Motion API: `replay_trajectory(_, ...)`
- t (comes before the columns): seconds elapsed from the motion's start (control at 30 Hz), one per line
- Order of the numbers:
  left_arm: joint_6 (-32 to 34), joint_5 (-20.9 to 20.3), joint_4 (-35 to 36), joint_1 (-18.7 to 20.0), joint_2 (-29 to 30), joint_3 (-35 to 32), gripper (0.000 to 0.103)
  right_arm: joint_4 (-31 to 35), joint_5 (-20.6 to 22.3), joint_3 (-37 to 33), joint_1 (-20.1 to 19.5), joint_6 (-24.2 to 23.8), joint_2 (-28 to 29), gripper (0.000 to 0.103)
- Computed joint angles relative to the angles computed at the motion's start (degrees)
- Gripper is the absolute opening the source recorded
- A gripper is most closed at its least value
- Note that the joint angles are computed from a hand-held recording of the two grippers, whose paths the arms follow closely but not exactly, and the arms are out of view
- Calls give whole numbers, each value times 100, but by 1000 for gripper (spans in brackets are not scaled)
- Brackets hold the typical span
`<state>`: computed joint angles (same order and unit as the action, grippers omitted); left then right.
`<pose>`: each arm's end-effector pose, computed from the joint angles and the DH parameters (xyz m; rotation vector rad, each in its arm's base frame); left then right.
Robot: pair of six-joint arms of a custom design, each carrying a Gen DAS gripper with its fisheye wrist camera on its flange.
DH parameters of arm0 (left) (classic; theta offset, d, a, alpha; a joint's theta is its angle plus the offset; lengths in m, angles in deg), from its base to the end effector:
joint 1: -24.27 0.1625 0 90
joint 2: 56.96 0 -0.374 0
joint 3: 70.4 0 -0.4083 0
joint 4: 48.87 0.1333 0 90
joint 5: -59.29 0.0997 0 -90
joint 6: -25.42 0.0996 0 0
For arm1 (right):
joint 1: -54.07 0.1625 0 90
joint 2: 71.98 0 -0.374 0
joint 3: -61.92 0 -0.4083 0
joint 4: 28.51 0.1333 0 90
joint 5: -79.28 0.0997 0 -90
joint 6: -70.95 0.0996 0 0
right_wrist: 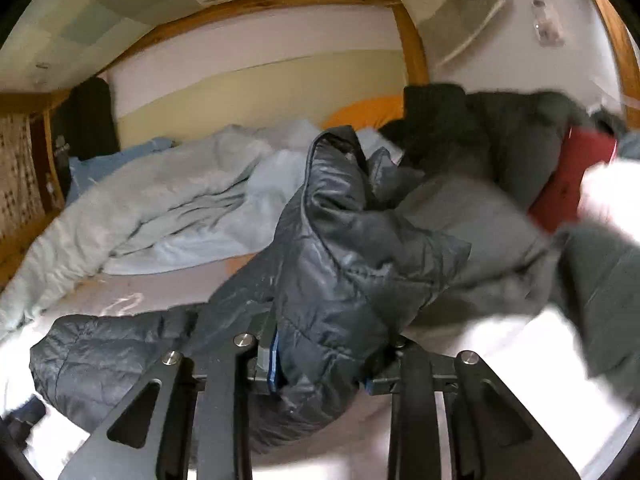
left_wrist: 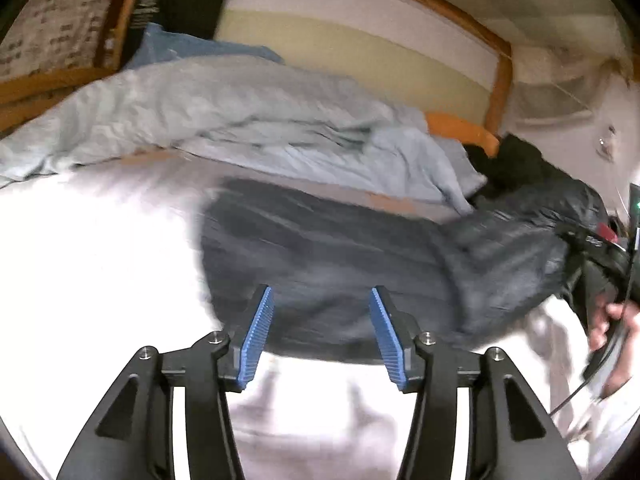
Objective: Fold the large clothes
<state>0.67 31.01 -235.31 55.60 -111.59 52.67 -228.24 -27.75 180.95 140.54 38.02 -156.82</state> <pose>-0.2923 -0.4367 0.0929 0.3413 2.2874 -1.3352 0.0739 -0.4940 0.3783 0.2936 -2.0676 1.4296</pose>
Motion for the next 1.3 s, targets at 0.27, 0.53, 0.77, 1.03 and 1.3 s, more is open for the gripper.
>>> replay_trajectory(0.27,166,-719,191,771,55,-592,57,1341,-697,-1110,589,-636,-53,33)
replay_trajectory(0.53,367,-1283,-747,1106,505,-571,35,884,-339,-649,1277,-1141,284,33)
replay_trajectory(0.77,1041,-577,-1340,783,452,-265,38,-789,-664,-366,2004,-3249,1701,34)
replay_trajectory(1.03,2203,439,-1841,214,-318,147,39,-1323,-624,200,1932,-3242,2462,35)
replay_trajectory(1.3,1631,334,-1470,-35,-915,371,93,-1453,-53,631,1586,-2472,2255,47)
